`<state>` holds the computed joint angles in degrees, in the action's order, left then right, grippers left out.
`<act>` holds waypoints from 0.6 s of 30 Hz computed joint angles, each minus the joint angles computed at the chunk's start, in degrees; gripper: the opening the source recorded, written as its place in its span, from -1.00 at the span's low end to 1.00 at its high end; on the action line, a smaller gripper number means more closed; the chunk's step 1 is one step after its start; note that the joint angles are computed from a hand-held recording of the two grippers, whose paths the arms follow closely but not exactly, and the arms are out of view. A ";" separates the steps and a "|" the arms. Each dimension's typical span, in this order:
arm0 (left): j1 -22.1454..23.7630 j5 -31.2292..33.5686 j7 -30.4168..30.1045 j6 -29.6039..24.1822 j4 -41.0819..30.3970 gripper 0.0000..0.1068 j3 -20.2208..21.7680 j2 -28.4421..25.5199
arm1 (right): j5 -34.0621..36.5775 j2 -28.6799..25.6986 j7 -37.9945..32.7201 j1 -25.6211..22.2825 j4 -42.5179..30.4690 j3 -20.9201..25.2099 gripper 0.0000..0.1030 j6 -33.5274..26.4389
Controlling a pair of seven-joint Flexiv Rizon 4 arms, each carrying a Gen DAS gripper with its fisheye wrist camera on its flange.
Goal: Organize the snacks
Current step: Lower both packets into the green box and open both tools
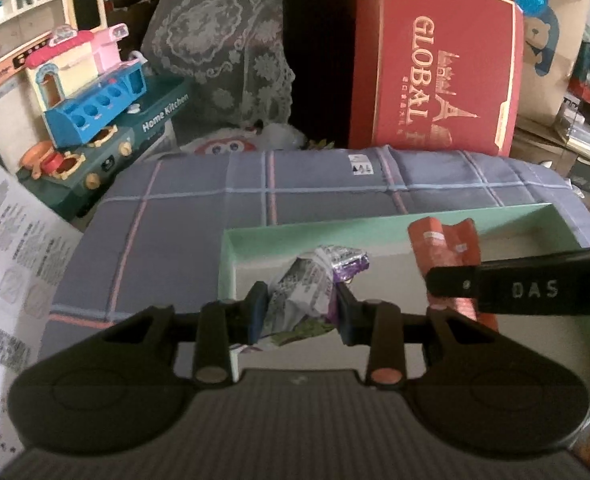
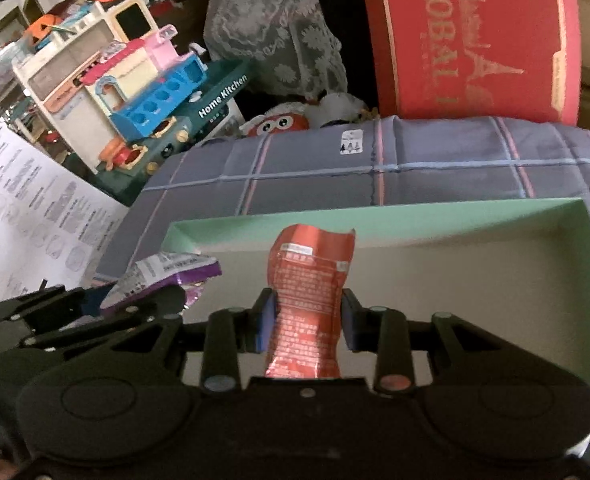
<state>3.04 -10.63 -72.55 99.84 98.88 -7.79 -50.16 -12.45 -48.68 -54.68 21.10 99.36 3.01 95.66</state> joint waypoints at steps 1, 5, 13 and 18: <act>-0.21 0.09 0.14 0.09 -0.47 -0.32 0.14 -0.36 | -0.19 -0.84 -0.11 -0.73 -1.29 0.78 -0.35 -0.41; -8.49 -3.75 -3.03 -0.65 -3.50 0.18 9.82 -1.85 | 0.15 -2.01 0.22 -1.50 -3.44 1.62 -0.26 -0.91; -4.37 -3.22 -5.91 1.14 1.41 0.92 6.66 0.86 | 3.48 1.96 2.65 3.49 4.28 -5.11 0.82 4.50; -5.94 -1.82 -5.70 2.72 6.97 0.92 8.37 4.90 | 5.02 6.29 1.20 8.88 11.06 -9.84 1.00 7.34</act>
<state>-2.90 -12.45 -78.25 102.56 105.84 0.58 -45.27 -7.43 -42.39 -53.48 29.98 110.42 -6.84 103.00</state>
